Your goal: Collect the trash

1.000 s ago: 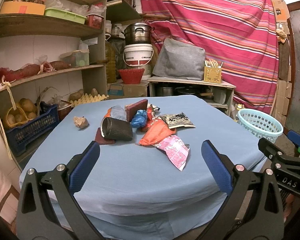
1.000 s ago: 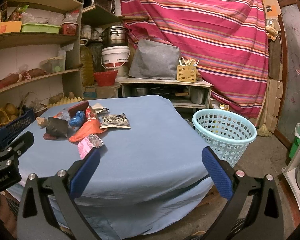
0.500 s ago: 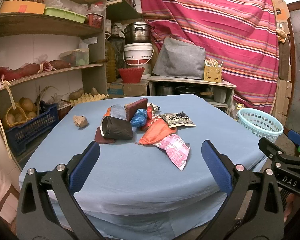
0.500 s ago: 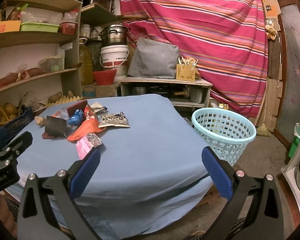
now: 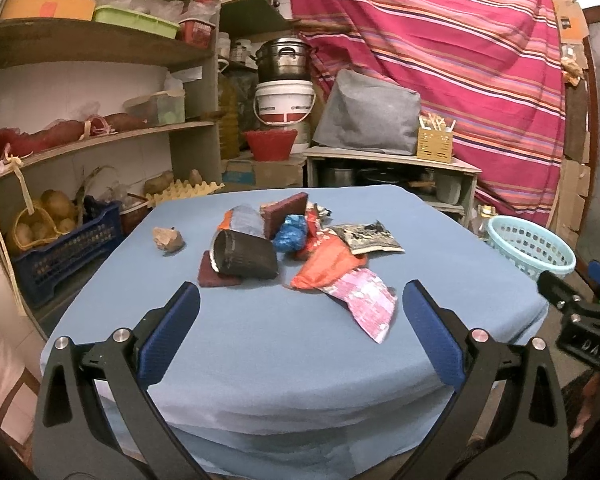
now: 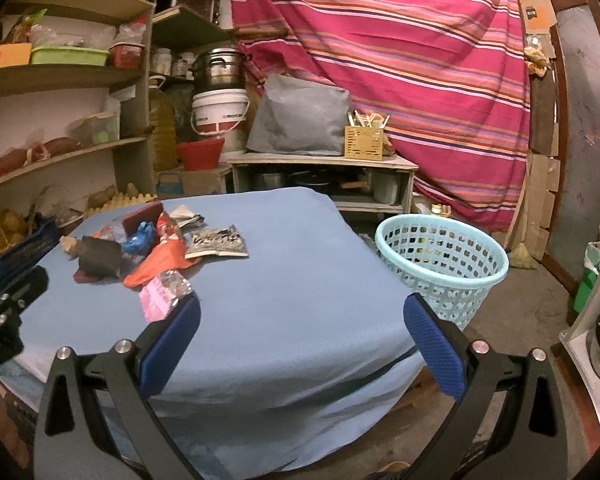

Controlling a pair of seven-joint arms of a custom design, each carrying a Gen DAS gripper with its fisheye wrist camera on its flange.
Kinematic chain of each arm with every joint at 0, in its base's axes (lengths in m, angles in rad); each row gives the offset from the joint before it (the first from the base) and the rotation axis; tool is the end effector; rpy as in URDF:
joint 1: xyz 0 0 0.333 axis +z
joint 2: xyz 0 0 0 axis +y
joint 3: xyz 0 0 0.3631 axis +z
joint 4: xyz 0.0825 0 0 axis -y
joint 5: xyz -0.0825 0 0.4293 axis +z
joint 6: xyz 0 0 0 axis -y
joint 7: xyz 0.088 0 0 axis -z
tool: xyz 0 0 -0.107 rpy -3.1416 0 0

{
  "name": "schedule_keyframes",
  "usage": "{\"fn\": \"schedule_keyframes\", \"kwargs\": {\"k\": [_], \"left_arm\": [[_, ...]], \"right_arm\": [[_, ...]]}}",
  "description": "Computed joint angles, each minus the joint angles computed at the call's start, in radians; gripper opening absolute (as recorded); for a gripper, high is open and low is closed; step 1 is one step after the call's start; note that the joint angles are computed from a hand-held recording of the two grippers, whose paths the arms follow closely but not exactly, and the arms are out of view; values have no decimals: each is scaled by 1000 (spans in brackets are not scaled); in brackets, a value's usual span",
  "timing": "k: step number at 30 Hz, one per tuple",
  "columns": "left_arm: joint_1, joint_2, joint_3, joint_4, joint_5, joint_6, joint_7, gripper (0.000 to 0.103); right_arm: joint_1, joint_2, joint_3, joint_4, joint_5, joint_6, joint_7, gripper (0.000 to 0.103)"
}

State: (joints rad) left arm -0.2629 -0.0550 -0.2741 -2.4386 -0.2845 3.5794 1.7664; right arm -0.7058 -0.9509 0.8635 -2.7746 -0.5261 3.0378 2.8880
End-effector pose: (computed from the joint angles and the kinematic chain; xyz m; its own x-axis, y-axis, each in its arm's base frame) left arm 0.4860 -0.2508 0.4837 -0.3915 -0.9202 -0.0017 -0.3473 0.1495 -0.9258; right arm 0.3855 0.1204 0.4761 -0.5035 -0.8636 -0.0274 -0.3168 0.2140 -0.9240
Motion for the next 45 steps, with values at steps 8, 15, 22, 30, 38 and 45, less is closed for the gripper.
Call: {"fn": "schedule_keyframes", "kwargs": {"k": [8,15,22,30,38,45], "left_arm": [[20,66,35,138,21,-90,-15,98],[-117,170,137,336,-314,-112,337,98],[-241,248,302,468,-327,-210,338,98],[-428,308,548,501,-315,-268,284,98],[-444,332,625,514,-235,-318,184,98],[-447,330,650,497,-136,-339,111,98]], "right_arm": [[-73,76,18,71,-21,6,-40,99],[-141,213,58,161,-35,7,-53,99],[-222,252,133,233,-75,-15,-13,99],[-305,295,207,294,-125,7,-25,99],[-374,389,309,360,-67,10,-88,99],[-416,440,383,396,-82,0,-100,99]]}}
